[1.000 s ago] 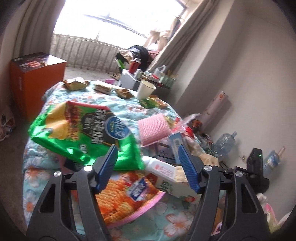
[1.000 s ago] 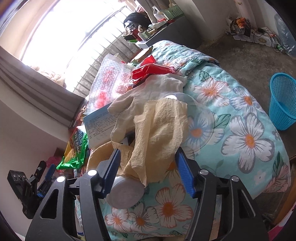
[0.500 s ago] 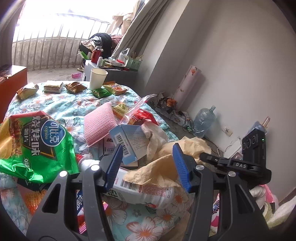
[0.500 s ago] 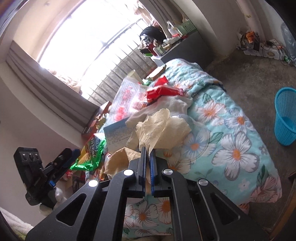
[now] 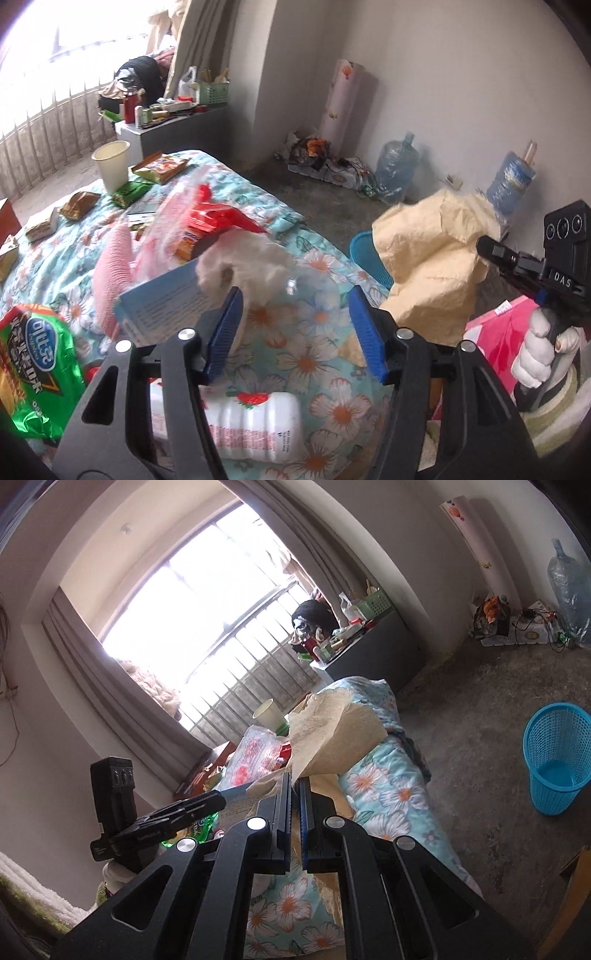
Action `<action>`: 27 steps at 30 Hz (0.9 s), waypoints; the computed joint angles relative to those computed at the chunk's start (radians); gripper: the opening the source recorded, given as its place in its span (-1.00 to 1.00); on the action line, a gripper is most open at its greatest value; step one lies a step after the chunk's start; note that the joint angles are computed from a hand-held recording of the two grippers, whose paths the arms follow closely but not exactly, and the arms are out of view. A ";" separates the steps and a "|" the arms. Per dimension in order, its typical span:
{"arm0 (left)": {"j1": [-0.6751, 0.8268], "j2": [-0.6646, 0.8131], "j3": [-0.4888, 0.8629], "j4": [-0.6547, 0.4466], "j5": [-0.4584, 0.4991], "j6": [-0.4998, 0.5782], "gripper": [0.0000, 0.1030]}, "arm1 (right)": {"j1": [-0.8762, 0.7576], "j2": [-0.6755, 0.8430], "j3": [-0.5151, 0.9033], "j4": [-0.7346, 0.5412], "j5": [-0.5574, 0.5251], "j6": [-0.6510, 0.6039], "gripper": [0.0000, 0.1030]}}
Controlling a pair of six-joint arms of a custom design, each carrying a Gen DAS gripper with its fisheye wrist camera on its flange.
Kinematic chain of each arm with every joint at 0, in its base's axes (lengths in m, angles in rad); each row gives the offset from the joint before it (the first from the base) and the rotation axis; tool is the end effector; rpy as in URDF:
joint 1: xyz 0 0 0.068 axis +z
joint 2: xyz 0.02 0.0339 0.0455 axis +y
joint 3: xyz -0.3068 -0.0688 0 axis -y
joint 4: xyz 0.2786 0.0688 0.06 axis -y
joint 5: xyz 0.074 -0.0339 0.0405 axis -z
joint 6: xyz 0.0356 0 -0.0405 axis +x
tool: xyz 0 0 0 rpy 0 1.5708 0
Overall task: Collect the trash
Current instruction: 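Grasp the clear plastic lid with the left tool while the right tool grasps the tan paper bag, then carry lid and paper bag to the blue wastebasket and release both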
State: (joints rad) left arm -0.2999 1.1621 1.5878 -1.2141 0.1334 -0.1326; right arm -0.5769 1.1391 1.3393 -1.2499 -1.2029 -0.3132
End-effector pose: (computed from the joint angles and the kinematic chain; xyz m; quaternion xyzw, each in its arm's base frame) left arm 0.1936 -0.0648 0.4872 0.1024 0.9170 -0.1418 0.3584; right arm 0.1824 -0.0790 0.4311 -0.0398 0.8089 0.4020 0.4271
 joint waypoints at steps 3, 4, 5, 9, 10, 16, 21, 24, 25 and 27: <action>-0.104 0.075 0.029 -0.010 -0.077 -0.014 0.47 | -0.058 0.032 -0.002 -0.005 -0.011 -0.019 -0.92; -0.134 0.105 0.042 -0.019 -0.106 -0.006 0.47 | -0.072 0.044 -0.002 -0.007 -0.012 -0.023 -0.92; -0.154 0.142 0.056 -0.028 -0.136 0.006 0.48 | -0.081 0.054 -0.005 -0.006 -0.015 -0.024 -0.92; -0.186 0.252 0.094 -0.057 -0.177 0.002 0.48 | -0.103 0.089 -0.014 -0.008 -0.022 -0.034 -0.92; -0.183 0.277 0.107 -0.067 -0.177 -0.006 0.47 | -0.108 0.097 -0.014 -0.012 -0.023 -0.040 -0.92; -0.134 0.338 0.103 -0.083 -0.151 -0.047 0.23 | -0.138 0.128 -0.020 -0.071 -0.034 -0.108 -0.92; -0.128 0.315 0.094 -0.082 -0.154 -0.076 0.19 | -0.138 0.131 -0.027 -0.078 -0.026 -0.114 -0.92; -0.127 0.286 0.110 -0.104 -0.140 -0.091 0.19 | -0.145 0.125 -0.025 -0.090 -0.030 -0.125 -0.92; -0.126 0.274 0.119 -0.115 -0.128 -0.097 0.19 | -0.145 0.129 -0.017 -0.085 -0.030 -0.120 -0.92; -0.122 0.254 0.148 -0.135 -0.100 -0.106 0.19 | -0.145 0.128 -0.003 -0.078 -0.029 -0.104 -0.92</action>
State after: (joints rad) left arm -0.4215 1.4165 1.7353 -1.3487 0.0337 -0.2383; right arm -0.7218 1.2669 1.3362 -1.3279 -1.2317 -0.4173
